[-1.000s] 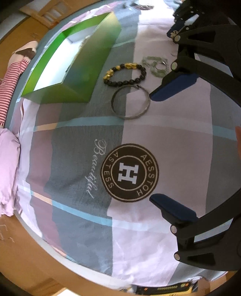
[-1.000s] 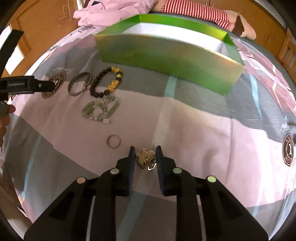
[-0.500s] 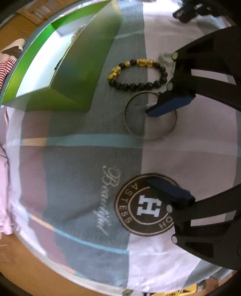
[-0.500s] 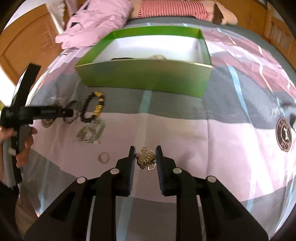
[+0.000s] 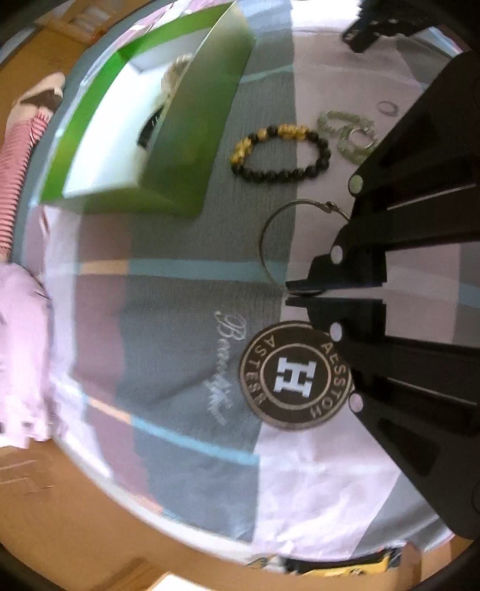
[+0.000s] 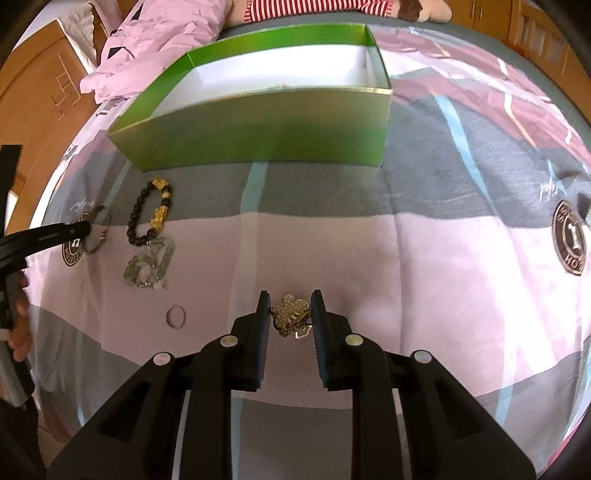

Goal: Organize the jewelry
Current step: 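Grasp the silver bangle with the left gripper while the right gripper holds the charm, then lower charm and bangle into the green box and open both grippers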

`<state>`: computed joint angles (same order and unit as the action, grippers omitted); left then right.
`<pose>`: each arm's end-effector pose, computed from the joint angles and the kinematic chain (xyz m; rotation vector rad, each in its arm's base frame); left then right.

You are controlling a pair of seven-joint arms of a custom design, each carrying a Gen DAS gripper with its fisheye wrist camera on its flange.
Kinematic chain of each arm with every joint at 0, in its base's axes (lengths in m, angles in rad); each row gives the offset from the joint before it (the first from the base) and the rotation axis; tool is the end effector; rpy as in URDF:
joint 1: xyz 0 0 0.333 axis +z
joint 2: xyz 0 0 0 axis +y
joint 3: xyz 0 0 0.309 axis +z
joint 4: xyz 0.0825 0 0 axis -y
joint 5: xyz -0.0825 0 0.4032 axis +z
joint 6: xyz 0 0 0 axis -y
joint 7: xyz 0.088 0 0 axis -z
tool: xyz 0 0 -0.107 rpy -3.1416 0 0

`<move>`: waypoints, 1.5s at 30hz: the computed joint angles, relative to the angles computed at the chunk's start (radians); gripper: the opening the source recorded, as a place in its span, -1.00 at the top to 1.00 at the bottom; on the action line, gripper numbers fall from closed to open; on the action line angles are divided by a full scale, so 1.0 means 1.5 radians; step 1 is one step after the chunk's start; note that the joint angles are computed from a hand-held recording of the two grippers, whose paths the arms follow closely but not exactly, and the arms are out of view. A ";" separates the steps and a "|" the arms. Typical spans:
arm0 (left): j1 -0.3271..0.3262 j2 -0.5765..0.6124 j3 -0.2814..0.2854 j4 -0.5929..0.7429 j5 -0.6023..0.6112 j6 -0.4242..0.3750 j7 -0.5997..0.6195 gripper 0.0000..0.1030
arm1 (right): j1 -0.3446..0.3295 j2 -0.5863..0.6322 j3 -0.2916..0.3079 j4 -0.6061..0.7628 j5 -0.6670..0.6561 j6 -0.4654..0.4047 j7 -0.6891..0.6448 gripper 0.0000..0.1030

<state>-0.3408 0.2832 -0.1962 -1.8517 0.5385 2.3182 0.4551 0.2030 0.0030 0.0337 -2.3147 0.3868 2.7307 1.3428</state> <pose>0.5737 -0.3218 0.3767 -2.1892 1.6839 -0.2877 0.5448 0.1167 0.3636 -2.0314 1.7631 -0.1730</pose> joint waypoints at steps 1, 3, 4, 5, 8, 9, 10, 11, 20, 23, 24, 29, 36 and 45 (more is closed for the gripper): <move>-0.005 -0.014 -0.001 -0.009 0.012 0.004 -0.003 0.95 | 0.000 -0.003 0.000 -0.003 -0.001 0.005 0.002 0.57; -0.008 -0.041 -0.007 -0.031 0.019 0.022 -0.011 0.95 | 0.001 -0.010 0.000 -0.007 0.019 0.010 -0.011 0.57; -0.006 -0.057 -0.012 -0.046 0.013 0.038 -0.010 0.95 | 0.001 -0.014 -0.001 -0.009 0.030 0.013 -0.017 0.57; -0.005 -0.067 -0.016 -0.056 0.003 0.051 -0.005 0.95 | 0.002 -0.020 -0.001 -0.013 0.049 0.017 -0.031 0.57; -0.006 -0.076 -0.030 -0.069 -0.026 0.056 0.018 0.95 | 0.004 -0.031 0.000 -0.023 0.043 0.028 -0.027 0.57; -0.006 -0.078 -0.031 -0.076 -0.029 0.061 0.023 0.95 | 0.004 -0.029 0.000 -0.022 0.039 0.027 -0.023 0.57; -0.009 -0.072 -0.032 -0.073 -0.025 0.063 0.024 0.95 | 0.004 -0.026 -0.001 -0.021 0.035 0.024 -0.016 0.57; -0.011 -0.067 -0.032 -0.073 -0.022 0.067 0.023 0.95 | 0.002 -0.023 -0.002 -0.019 0.030 0.018 -0.008 0.57; -0.012 -0.072 -0.026 -0.084 -0.017 0.115 0.032 0.95 | 0.000 -0.012 -0.001 -0.016 -0.008 0.025 0.034 0.57; -0.006 -0.084 -0.027 -0.090 -0.028 0.124 0.047 0.95 | 0.000 -0.011 -0.001 -0.016 -0.004 0.022 0.031 0.57; -0.003 -0.092 -0.027 -0.092 -0.032 0.125 0.054 0.95 | 0.001 -0.012 -0.001 -0.016 -0.005 0.025 0.032 0.57; 0.004 -0.120 -0.027 -0.096 -0.023 0.122 0.052 0.95 | 0.001 -0.027 -0.003 -0.022 0.025 0.030 0.012 0.57; -0.001 -0.079 -0.027 -0.012 0.003 0.108 0.088 0.95 | -0.003 0.001 -0.003 0.050 -0.035 0.011 0.044 0.57; -0.027 0.127 0.002 0.277 -0.037 0.036 0.182 0.95 | -0.015 0.164 -0.016 0.296 -0.129 -0.051 0.134 0.57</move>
